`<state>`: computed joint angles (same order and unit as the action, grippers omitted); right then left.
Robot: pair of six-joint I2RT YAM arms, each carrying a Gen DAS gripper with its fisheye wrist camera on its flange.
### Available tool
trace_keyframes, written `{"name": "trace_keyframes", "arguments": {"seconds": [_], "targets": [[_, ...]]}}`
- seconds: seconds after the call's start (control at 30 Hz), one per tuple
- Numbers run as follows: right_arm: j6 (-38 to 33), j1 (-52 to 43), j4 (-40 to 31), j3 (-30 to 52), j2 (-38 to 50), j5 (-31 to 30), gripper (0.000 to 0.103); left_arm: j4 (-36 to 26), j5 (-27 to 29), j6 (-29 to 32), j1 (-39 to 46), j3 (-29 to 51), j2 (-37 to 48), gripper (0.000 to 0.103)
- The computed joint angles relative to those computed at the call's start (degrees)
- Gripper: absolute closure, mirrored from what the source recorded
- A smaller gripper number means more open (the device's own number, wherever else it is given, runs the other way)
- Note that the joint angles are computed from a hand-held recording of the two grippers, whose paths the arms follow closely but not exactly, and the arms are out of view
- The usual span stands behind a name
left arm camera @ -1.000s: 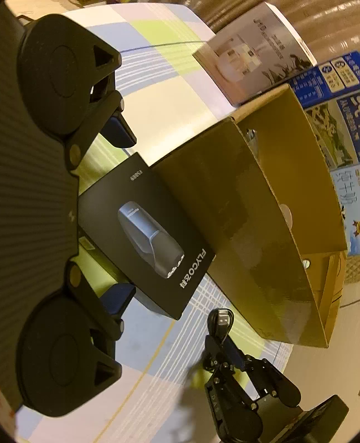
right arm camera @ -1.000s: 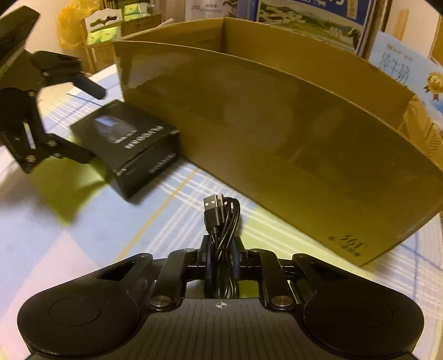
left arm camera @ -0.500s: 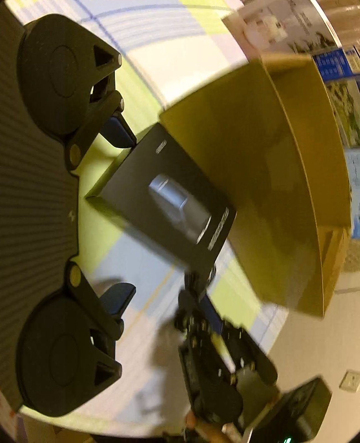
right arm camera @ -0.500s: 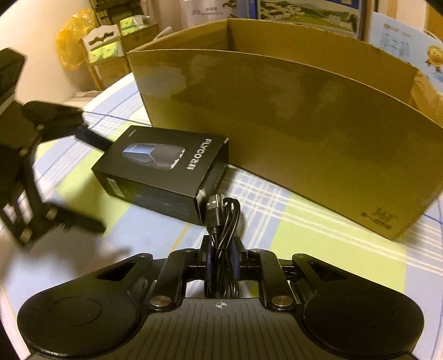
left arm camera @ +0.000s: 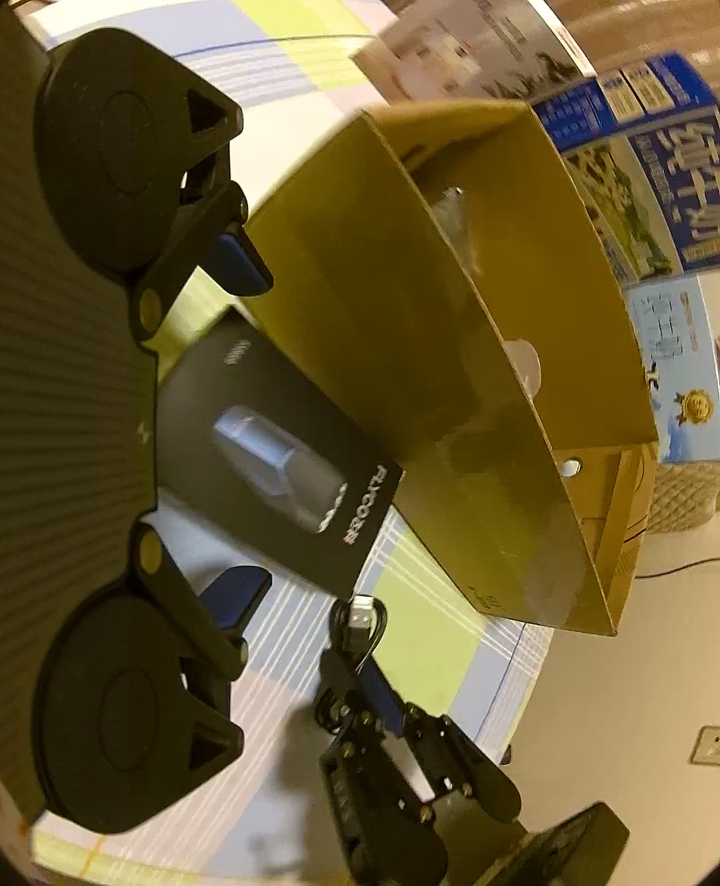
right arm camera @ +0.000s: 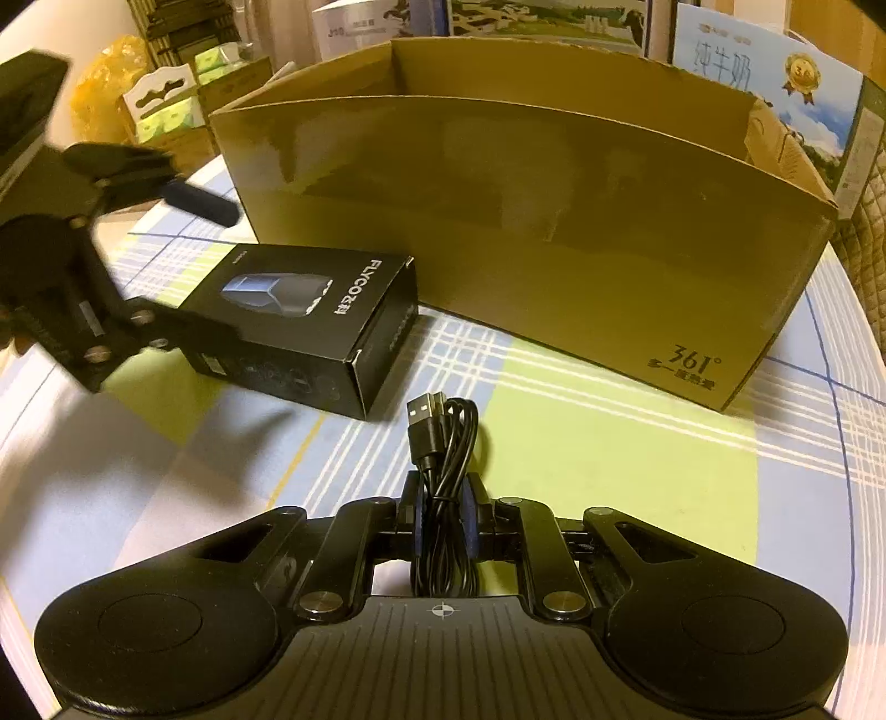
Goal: Organize objects
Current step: 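Grasp the black FLYCO shaver box with the left tool while the right tool grasps the USB cable, then lift and carry the shaver box and USB cable over the cardboard box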
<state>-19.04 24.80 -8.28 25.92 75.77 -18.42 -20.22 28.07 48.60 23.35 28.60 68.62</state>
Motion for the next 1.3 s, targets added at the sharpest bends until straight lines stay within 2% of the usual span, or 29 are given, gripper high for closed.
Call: {"name": "trace_keyframes", "arguments": {"seconds": [0.1, 0.27, 0.5, 0.53, 0.63, 0.8, 0.9, 1.07, 1.1, 1.3], "targets": [[-0.54, -0.85, -0.08, -0.39, -0.39, -0.4, 0.092, 1.84, -0.29, -0.21, -1.96, 1.36, 4.56, 0.001], [-0.55, -1.65, -0.57, -0.81, -1.43, -0.82, 0.092, -0.43, -1.43, 1.7, -2.85, 3.27, 7.84, 0.001], [1.34, -0.62, -0.46, -2.08, -3.16, -1.84, 0.092, -14.24, -3.25, 1.76, -4.59, 3.35, 1.57, 0.003], [1.75, -0.45, -0.26, -2.39, -3.38, -1.79, 0.092, -14.78, -3.34, 1.18, -5.0, 2.73, 0.31, 0.003], [3.11, -0.27, 0.73, -2.96, -3.06, -1.35, 0.092, -12.62, -4.61, -4.9, -6.77, 1.46, -2.07, 0.003], [5.52, -1.31, 0.84, -3.48, -3.79, -0.04, 0.092, -5.05, -8.09, -15.29, -12.3, 1.56, 1.27, 0.003], [6.57, -1.52, 1.11, -3.92, -4.53, 0.97, 0.092, -1.16, -12.23, -18.75, -16.69, 1.67, 4.05, 0.012], [7.88, -0.98, 0.69, -4.02, -5.54, 1.56, 0.092, 0.58, -13.65, -23.09, -20.08, 2.71, 7.43, 0.02], [8.04, -0.88, 0.45, -4.02, -5.83, 1.55, 0.092, 0.77, -14.44, -23.77, -20.77, 2.68, 7.52, 0.025], [9.36, -0.6, -2.58, -4.75, -10.1, 1.97, 0.092, -2.08, -17.97, -30.46, -23.64, 0.88, 3.47, 0.027]]}}
